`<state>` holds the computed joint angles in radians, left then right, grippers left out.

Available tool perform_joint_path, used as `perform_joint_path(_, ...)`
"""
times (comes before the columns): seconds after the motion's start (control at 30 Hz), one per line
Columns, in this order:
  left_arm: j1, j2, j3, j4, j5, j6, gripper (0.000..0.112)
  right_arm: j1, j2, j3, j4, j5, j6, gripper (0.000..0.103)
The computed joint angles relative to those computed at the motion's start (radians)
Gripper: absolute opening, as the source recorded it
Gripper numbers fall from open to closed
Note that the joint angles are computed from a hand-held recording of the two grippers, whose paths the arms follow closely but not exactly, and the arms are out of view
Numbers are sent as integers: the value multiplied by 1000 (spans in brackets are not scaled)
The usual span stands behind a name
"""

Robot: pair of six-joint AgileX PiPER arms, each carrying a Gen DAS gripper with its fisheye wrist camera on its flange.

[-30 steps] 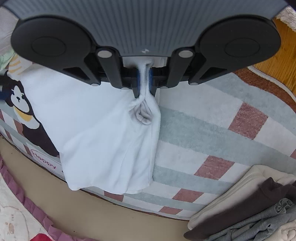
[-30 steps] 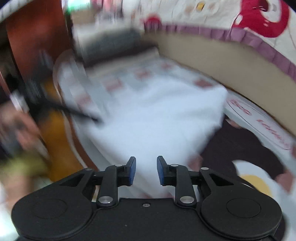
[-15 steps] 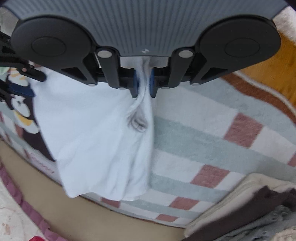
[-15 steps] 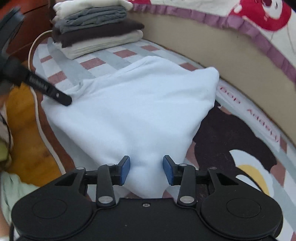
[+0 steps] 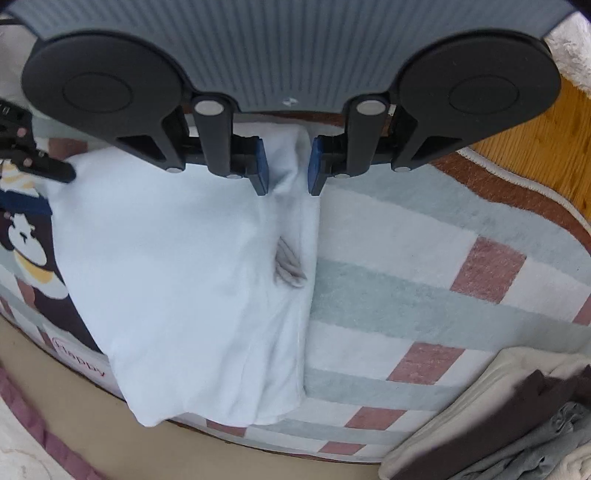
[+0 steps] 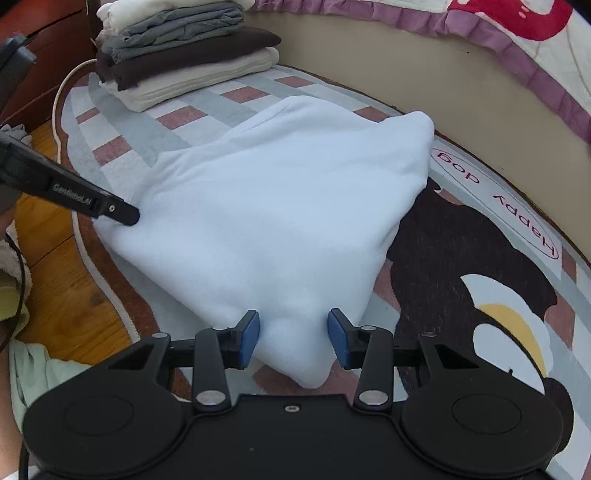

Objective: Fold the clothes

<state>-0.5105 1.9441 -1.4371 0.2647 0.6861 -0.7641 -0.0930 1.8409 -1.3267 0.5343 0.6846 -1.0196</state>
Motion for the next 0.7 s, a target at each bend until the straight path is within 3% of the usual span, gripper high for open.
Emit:
perform_joint_path(0.1, 2, 2, -8, -19, 27, 41, 28, -6, 2, -3, -2, 14, 18, 50)
perform_joint_path(0.2, 9, 3, -20, -66, 59, 109, 34, -2, 9, -16, -61, 49, 82, 60)
perform_joint_path(0.27, 3, -12, -16, -46, 59, 95, 34, 19, 21, -16, -161, 76, 165, 56)
perform_joint_path(0.3, 0, -29, -4, -31, 48, 83, 34, 22, 17, 2, -173, 73, 159, 47)
perform_joint_path(0.37, -2, -93, 64, 8, -44, 50, 37, -8, -29, 63, -76, 31, 48, 46)
perform_joint_path(0.47, -4, -184, 161, 152, -192, -100, 54, -122, -46, 22, 149, 148, -65, 49)
perform_joint_path(0.53, -16, -192, 182, 262, -220, -226, 56, -197, -34, -23, 281, 243, -98, 51)
perform_joint_path(0.6, -21, -187, 189, 317, -231, -298, 56, -232, -20, -65, 335, 285, -67, 52)
perform_joint_path(0.7, -3, -172, 173, 228, -230, -235, 56, -234, 8, -153, 315, 326, 29, 52)
